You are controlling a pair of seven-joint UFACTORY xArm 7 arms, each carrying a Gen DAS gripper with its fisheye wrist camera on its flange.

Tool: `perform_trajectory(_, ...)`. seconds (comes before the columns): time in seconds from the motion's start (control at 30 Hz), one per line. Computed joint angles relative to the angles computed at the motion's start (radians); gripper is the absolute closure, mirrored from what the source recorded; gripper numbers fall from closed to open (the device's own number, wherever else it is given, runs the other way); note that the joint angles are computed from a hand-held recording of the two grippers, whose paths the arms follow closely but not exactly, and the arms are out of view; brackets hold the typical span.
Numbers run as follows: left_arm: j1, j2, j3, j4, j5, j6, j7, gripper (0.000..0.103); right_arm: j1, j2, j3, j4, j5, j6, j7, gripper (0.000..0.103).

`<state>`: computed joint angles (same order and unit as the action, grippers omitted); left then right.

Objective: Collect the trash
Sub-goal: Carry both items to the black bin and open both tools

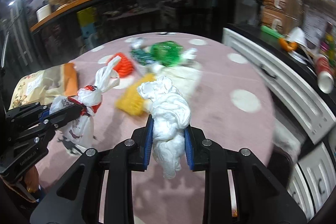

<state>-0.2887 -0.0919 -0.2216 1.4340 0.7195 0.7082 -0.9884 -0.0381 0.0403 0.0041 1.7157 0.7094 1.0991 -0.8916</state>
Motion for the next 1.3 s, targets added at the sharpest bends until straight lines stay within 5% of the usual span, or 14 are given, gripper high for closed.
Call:
perform_trajectory(0.37, -0.131, 0.199, 0.029, 0.214, -0.066, -0.029, 0.142, 0.094, -0.145, 0.048, -0.079, 0.004, -0.039, -0.024, 0.056, 0.076)
perform_trajectory(0.87, -0.327, 0.534, 0.108, 0.631, -0.271, 0.042, 0.407, 0.094, -0.27, 0.24, -0.053, 0.063, -0.172, -0.037, 0.199, 0.075)
perform_trajectory(0.93, -0.347, 0.573, 0.122, 0.684, -0.297, 0.067, 0.437, 0.094, -0.282, 0.276, -0.045, 0.08, -0.182, -0.022, 0.235, 0.067)
perform_trajectory(1.0, -0.366, 0.606, 0.138, 0.728, -0.321, 0.087, 0.463, 0.094, -0.293, 0.309, -0.04, 0.1, -0.193, -0.005, 0.28, 0.035)
perform_trajectory(1.17, -0.396, 0.695, 0.159, 0.848, -0.382, 0.145, 0.52, 0.094, -0.314, 0.323, -0.036, 0.085, -0.216, -0.061, 0.346, 0.032)
perform_trajectory(1.3, -0.42, 0.839, 0.169, 1.069, -0.447, 0.251, 0.586, 0.094, -0.337, 0.329, -0.038, 0.102, -0.228, -0.107, 0.375, 0.032)
